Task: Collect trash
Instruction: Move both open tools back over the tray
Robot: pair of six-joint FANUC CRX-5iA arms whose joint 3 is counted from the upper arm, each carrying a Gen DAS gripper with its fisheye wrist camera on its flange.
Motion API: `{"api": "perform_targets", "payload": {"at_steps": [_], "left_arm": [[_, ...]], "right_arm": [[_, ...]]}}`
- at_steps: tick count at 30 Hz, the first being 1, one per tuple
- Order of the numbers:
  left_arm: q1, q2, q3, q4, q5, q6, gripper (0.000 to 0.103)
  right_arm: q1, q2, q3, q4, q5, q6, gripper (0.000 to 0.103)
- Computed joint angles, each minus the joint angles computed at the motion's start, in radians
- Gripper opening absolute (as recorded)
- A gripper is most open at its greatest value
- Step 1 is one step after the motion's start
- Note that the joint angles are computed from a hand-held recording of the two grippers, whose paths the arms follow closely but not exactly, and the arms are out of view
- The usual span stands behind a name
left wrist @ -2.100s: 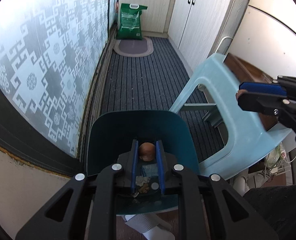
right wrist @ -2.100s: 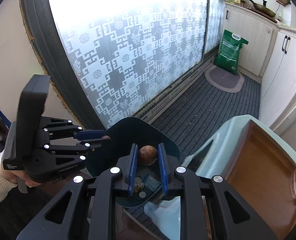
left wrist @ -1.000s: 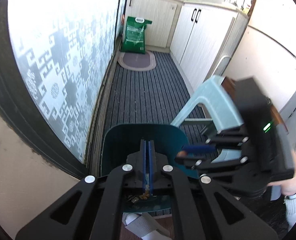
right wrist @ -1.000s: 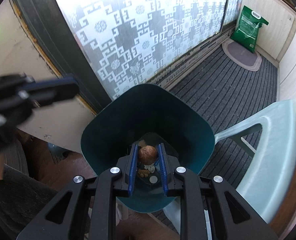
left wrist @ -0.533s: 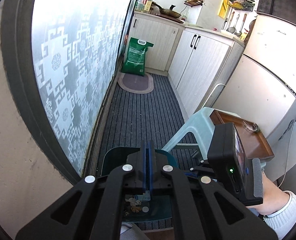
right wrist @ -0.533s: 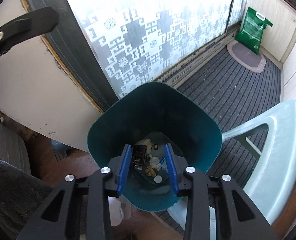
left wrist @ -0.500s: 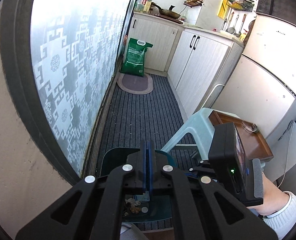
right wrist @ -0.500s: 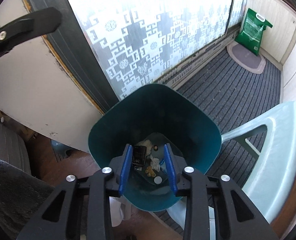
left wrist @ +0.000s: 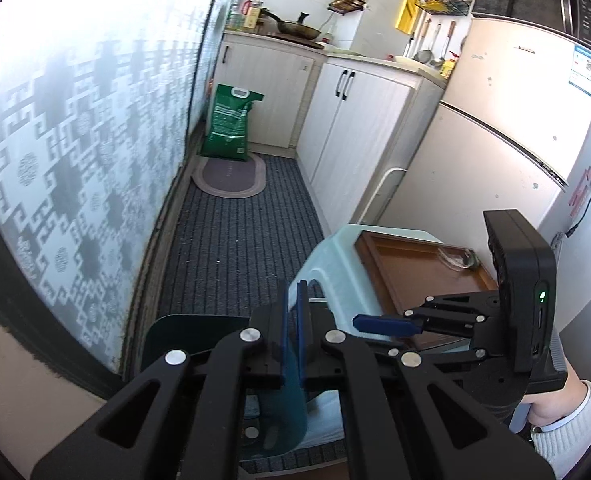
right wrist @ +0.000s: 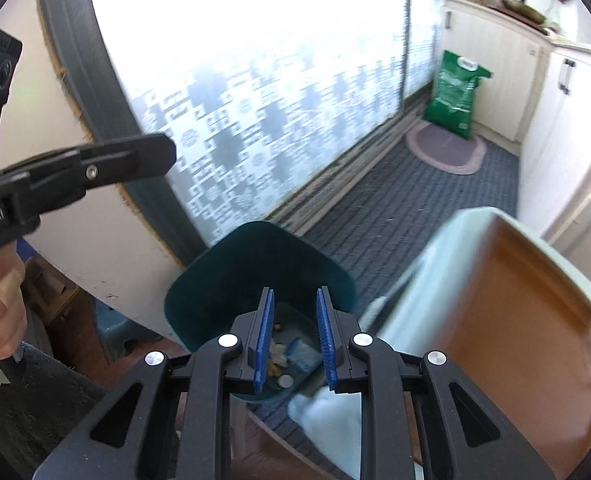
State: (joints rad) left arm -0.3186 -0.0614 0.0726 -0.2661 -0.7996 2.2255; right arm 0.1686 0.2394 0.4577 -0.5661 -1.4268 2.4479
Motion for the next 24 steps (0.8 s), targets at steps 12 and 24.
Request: {"api": "perform_targets", "payload": {"at_steps": [12,24], "left_arm": [[-0.067,0.198,0.193,0.076,0.009,-0.075,0.023],[-0.149,0.540,0.643,0.077,-0.229,-0.137,0.039]], "right_arm": [[-0.181,0.065,0.104,0.046,0.092,0.000,0.022],[-0.324,0.200,0.264,0.039,0.070,0.022,0.022]]}}
